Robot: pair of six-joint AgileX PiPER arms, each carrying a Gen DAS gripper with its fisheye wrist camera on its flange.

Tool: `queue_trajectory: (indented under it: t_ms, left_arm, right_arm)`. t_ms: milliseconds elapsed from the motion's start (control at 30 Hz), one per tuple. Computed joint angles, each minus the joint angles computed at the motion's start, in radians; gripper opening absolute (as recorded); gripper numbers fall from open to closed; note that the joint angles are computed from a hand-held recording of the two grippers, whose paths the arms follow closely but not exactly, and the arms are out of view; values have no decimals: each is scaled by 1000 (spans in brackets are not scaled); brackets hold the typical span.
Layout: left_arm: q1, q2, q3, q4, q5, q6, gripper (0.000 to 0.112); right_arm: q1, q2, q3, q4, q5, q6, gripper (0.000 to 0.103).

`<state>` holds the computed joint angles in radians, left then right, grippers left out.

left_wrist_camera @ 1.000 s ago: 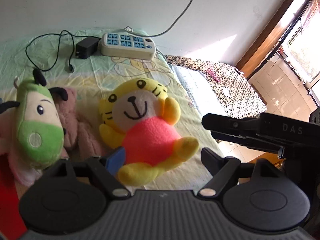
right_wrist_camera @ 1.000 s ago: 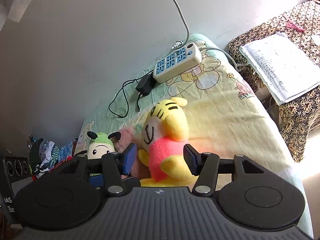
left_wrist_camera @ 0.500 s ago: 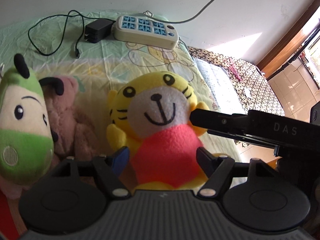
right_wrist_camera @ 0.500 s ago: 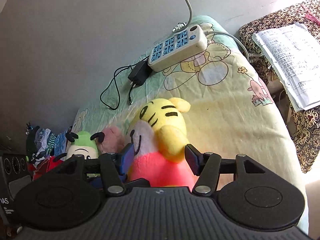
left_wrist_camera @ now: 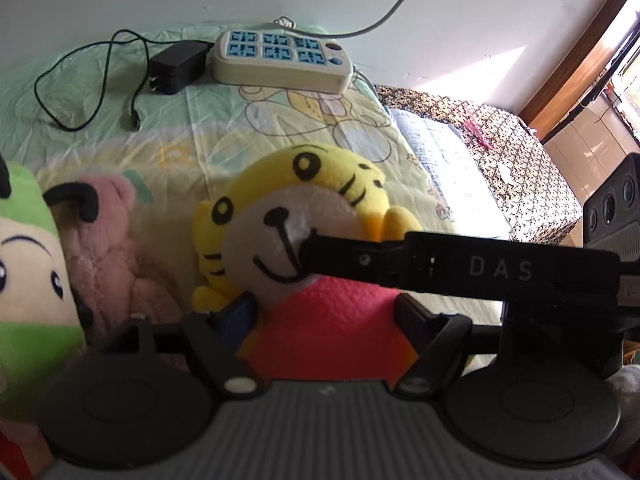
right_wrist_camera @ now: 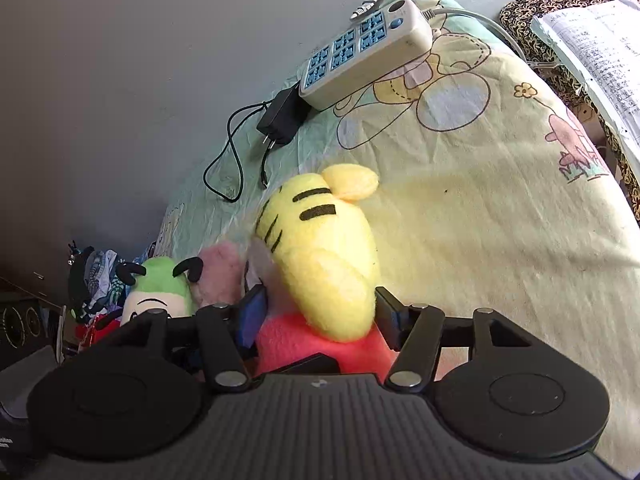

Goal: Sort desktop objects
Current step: 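Grasp the yellow tiger plush with pink body in the right gripper, then lift the yellow tiger plush and carry it over the red box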

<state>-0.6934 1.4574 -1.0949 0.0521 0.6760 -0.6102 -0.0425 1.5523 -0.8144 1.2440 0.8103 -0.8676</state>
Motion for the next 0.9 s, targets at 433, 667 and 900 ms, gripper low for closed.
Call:
queue_trajectory:
  t_ms: [433,667,900]
  left_arm:
    - [-214,-140,13,155,93,-187,73]
    - [-413,-267,8,362,215,-401,73]
    - [-617,-404,18,569,407,-579,73]
  right_arm:
    - [-112,-303,133,-125,133,122,48]
    - [-97,-541,172,-173,156,240,48]
    - [176,-713,173,-274,-38,469,49]
